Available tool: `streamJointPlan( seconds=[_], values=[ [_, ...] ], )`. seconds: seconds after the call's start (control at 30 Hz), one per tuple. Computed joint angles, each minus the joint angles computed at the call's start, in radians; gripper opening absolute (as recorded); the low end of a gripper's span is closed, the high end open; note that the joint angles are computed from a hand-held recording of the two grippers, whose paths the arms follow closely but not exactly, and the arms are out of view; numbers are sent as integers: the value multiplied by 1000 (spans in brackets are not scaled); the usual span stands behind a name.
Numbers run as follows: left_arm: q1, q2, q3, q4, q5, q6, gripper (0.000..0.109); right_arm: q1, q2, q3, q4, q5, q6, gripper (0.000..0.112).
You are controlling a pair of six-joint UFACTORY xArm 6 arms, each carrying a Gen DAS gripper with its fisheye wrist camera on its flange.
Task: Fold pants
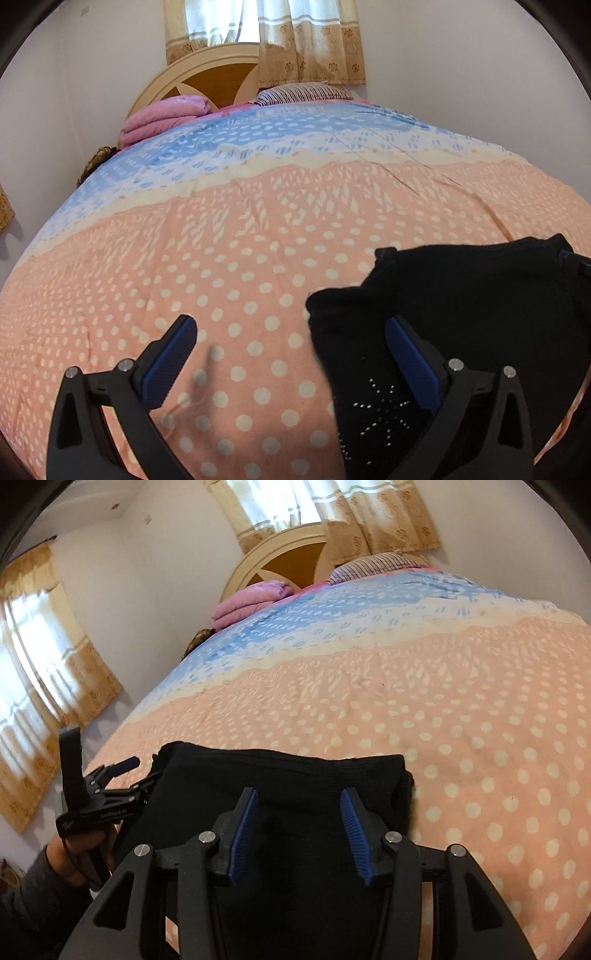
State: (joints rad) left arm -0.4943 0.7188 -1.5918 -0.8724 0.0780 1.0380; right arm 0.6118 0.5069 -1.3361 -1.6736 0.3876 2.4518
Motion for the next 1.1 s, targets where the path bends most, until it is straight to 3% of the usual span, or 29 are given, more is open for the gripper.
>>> streamJointPlan(
  seconds=[0.07, 0.23, 0.33, 0.43, 0.53, 0.63, 0.8, 0.87, 0.93, 0.97, 1.0, 1.03, 1.1],
  values=[
    [-3, -4, 4, 27, 4, -35, 103, 8, -3, -4, 46, 10, -58, 49],
    [-9, -38, 38, -19, -7, -3, 103, 55, -58, 48, 62, 86, -31, 50],
    [-2, -82, 68, -179, 39, 129, 103, 95, -102, 108, 91, 149, -66, 54],
    [38, -146, 111, -405, 208, 313, 103, 110, -151, 182, 95, 190, -9, 62],
    [59, -143, 115, -383, 309, 274, 103, 62, -159, 223, 62, 130, 111, 62],
    [63, -119, 93, -379, 342, 242, 103, 15, -127, 203, -92, 15, 274, 62],
    [81, -92, 47, -390, 431, 229, 99, -1, -87, 151, -190, -35, 337, 62],
    [85, -87, 36, -396, 476, 248, 81, -11, -62, 120, -186, -62, 326, 61],
    [94, -72, 8, -385, 535, 240, 59, -15, -51, 104, -190, -82, 327, 34],
    [99, -71, 2, -384, 558, 240, 42, -12, -54, 103, -209, -87, 350, 32],
    [105, -71, -3, -389, 588, 245, 33, -2, -65, 110, -193, -73, 330, 30],
    [109, -74, -4, -395, 604, 254, 26, 12, -74, 112, -149, -55, 269, 29],
    [113, -96, 15, -414, 605, 280, 22, 37, -96, 110, -90, -27, 177, 28]
  ],
)
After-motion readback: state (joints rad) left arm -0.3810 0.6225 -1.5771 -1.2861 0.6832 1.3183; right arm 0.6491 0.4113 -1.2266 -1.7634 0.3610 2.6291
